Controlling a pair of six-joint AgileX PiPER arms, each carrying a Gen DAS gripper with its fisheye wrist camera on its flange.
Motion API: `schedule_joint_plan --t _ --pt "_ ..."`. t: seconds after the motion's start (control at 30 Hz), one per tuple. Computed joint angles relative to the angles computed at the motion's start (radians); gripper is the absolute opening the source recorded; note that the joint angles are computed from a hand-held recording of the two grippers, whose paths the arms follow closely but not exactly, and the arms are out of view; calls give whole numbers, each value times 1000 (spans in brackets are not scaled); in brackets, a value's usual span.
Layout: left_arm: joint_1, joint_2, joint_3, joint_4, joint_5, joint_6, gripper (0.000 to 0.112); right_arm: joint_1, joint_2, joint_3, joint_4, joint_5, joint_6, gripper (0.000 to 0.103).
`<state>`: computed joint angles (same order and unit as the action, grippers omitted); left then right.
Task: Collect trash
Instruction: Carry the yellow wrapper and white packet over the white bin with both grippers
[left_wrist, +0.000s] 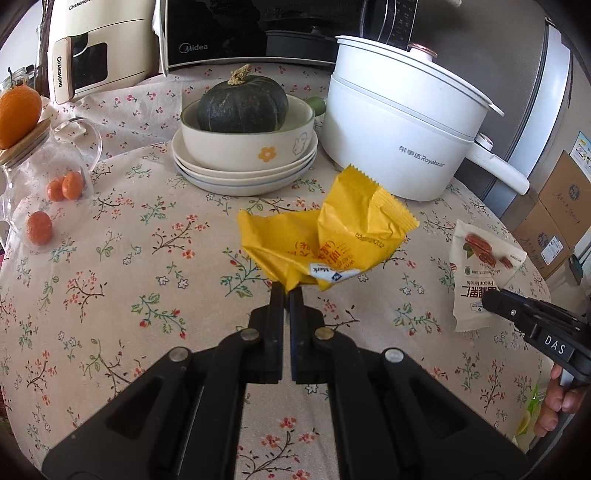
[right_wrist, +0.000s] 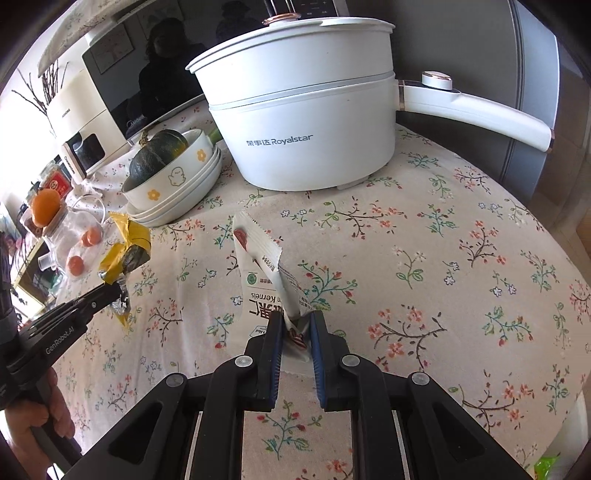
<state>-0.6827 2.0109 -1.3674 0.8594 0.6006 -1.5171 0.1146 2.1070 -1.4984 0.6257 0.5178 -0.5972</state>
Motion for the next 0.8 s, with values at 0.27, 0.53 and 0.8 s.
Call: schedule_joint_plan --t 0.27,0.53,0.8 --pt "-87 -15 -39 -28 51 37 3 -88 -115 118 11 13 -40 15" --pt "-176 -40 -66 -51 103 37 3 -182 -234 214 16 54 -86 15" --pt "-267 -28 -136 -77 162 62 3 -284 -346 296 6 117 -149 16"
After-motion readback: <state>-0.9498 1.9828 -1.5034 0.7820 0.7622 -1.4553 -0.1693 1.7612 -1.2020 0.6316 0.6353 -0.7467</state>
